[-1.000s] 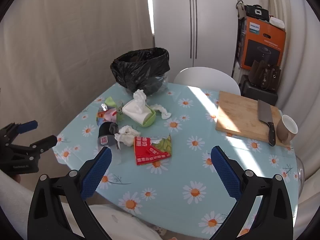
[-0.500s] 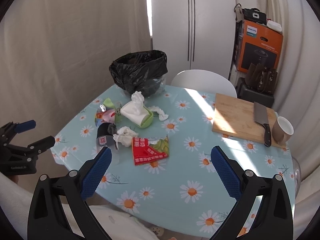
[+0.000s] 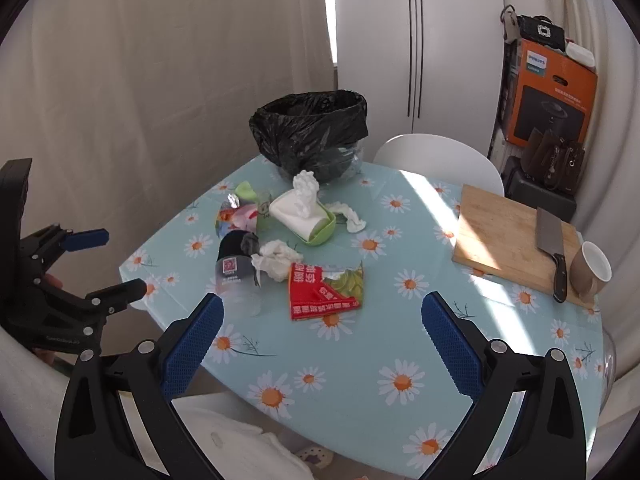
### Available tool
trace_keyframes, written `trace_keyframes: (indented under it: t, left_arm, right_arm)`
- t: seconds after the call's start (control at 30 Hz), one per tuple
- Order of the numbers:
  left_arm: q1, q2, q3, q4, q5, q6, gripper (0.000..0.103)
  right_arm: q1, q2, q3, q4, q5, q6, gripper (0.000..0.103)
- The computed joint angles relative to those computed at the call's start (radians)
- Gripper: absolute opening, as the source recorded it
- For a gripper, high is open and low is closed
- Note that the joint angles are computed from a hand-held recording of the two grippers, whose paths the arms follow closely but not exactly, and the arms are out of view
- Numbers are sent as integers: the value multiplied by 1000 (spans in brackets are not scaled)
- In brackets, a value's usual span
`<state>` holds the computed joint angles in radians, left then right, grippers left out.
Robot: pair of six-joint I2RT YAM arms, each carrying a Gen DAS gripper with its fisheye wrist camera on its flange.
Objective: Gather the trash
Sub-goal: 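Move both tools toward the trash on the table, then grasp the red snack wrapper with the right tool while the left tool grasps the clear QR cup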
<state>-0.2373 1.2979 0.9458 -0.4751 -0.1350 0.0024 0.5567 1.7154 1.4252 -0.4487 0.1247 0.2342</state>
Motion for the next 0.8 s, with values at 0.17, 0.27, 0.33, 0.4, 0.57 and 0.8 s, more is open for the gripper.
trace_keyframes:
  t: [0.17,0.27,0.33,0.4,0.57,0.8]
  left_arm:
    - [-7,47,1,7,22,-8,97]
    - [-9,94,13,20,18,-1,97]
    - [-6,140,32,24,22,-12,97]
    - [6,196,63,16,57,-37,97]
    - [4,323,112,59,63,-127,97]
    - [-30,516,234,37,-12,-225,97]
  right_arm:
    - [-24,57,24,-12,-63,-33,95]
    - [-50,104,57,-25,-118,-34,95]
    - [-69,144,87,-36,-156,-45,94]
    - [-90,188,126,-53,-176,-57,94]
    - [-146,305,249,-111,-228,-113,94]
    - [-199,526,514,-251,-370,-280,94]
